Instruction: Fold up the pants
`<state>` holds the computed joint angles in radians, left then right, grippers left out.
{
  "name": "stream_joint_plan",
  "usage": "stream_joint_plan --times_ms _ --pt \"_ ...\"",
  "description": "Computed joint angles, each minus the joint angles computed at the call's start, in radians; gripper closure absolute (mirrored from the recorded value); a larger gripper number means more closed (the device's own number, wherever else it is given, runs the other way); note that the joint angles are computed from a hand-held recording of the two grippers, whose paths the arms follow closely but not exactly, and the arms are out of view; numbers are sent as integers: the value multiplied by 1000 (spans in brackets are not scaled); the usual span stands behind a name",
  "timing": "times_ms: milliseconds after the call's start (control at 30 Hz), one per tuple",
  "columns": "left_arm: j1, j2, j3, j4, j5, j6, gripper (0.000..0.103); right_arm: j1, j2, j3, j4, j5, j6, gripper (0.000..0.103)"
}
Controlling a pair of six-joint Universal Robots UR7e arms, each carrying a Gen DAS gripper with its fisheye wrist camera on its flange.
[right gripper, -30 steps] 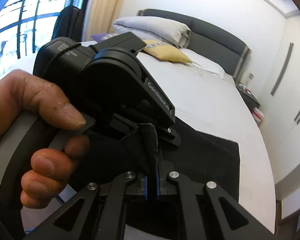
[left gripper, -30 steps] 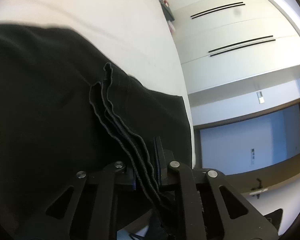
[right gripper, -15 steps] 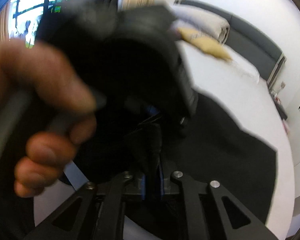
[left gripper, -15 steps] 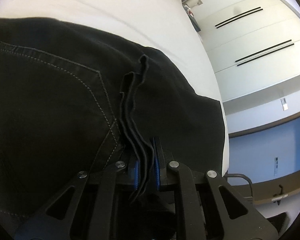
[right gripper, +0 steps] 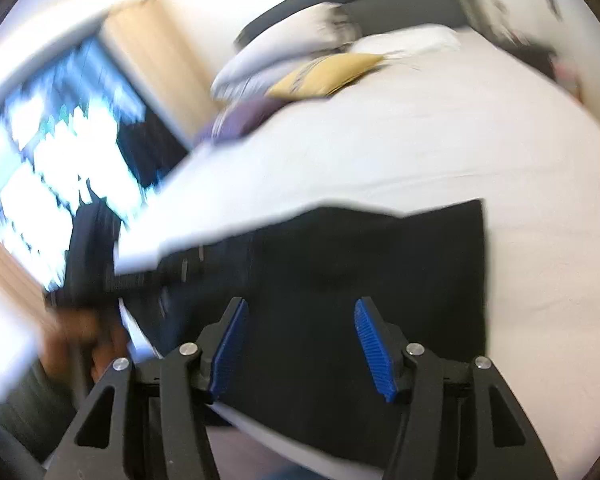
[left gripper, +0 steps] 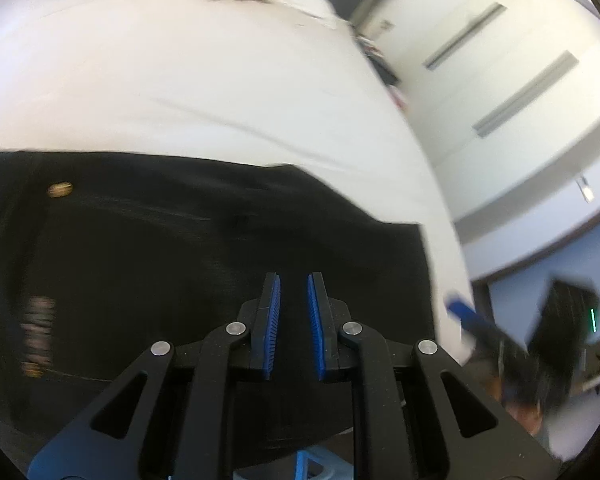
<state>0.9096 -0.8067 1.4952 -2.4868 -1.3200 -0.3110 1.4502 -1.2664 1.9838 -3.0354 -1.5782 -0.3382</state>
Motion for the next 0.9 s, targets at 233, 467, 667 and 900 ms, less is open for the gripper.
stream_joint_plan --times_ms 233,467,667,900 --pt "-12 105 9 13 -59 31 89 -159 123 -255 239 194 184 37" --pt "-16 39 96 -82 -54 66 89 -234 72 -216 203 172 238 68" --pt "-40 29 151 -112 -40 75 89 -208 -40 -2 208 353 147 32" --pt "-58 11 211 -179 -17 83 89 -285 -121 164 101 326 183 58"
